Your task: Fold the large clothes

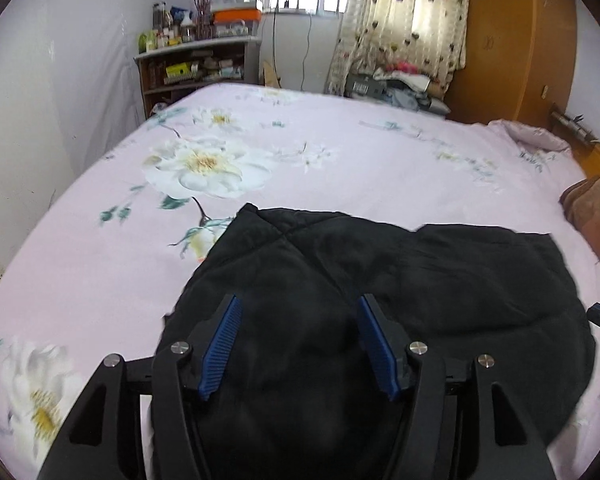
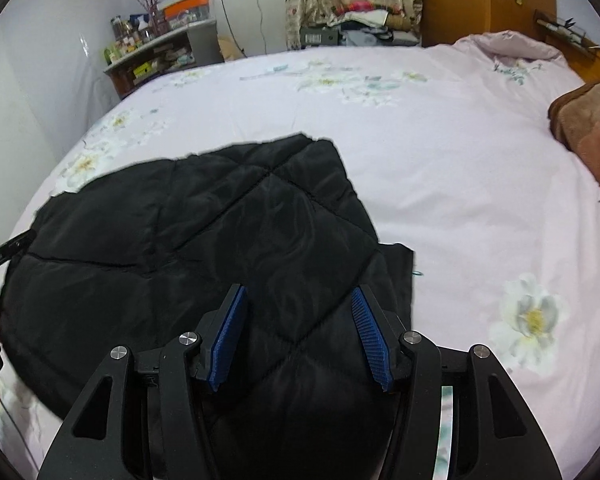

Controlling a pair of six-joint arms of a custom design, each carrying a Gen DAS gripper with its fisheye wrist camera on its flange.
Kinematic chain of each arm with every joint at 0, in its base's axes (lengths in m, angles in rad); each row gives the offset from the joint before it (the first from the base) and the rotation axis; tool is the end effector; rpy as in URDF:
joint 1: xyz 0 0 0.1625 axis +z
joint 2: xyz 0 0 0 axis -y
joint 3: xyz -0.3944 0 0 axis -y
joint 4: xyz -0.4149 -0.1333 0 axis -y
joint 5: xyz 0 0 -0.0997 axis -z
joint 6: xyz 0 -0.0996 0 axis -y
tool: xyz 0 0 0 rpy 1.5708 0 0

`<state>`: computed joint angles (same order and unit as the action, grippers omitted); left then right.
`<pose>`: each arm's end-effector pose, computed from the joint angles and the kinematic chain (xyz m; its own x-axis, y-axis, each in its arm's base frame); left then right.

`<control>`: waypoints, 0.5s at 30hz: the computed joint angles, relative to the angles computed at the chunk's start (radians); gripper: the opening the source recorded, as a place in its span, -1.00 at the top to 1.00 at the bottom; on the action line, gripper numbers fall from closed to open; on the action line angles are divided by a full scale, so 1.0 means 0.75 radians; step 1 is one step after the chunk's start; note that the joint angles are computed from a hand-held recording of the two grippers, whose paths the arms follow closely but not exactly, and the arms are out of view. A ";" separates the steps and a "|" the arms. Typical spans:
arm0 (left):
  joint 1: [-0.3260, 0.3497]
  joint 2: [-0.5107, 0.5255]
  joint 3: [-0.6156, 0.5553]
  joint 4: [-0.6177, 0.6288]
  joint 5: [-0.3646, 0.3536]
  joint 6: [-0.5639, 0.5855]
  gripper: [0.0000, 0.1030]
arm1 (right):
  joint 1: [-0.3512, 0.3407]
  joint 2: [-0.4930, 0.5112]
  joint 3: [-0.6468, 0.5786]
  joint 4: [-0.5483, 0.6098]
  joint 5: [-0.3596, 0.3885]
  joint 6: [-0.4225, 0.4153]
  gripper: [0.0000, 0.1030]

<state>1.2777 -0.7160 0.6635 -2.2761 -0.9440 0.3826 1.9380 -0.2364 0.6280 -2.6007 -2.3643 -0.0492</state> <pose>-0.0591 -0.8593 0.4531 -0.7490 0.1186 -0.6518 0.5276 0.7018 -0.4786 0.3772 -0.8070 0.0998 -0.7919 0.1076 0.6011 -0.3277 0.7558 -0.5670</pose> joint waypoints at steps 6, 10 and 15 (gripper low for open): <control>-0.059 -0.363 0.493 -0.146 0.023 -0.023 -0.24 | 0.094 -0.208 0.384 -0.246 -0.043 0.055 -0.07; -0.105 -0.565 0.754 -0.190 0.045 -0.049 -0.37 | 0.152 -0.295 0.555 -0.316 -0.082 0.101 -0.07; -0.173 -0.763 0.996 -0.176 0.067 -0.143 -0.38 | 0.229 -0.389 0.752 -0.362 -0.133 0.148 -0.07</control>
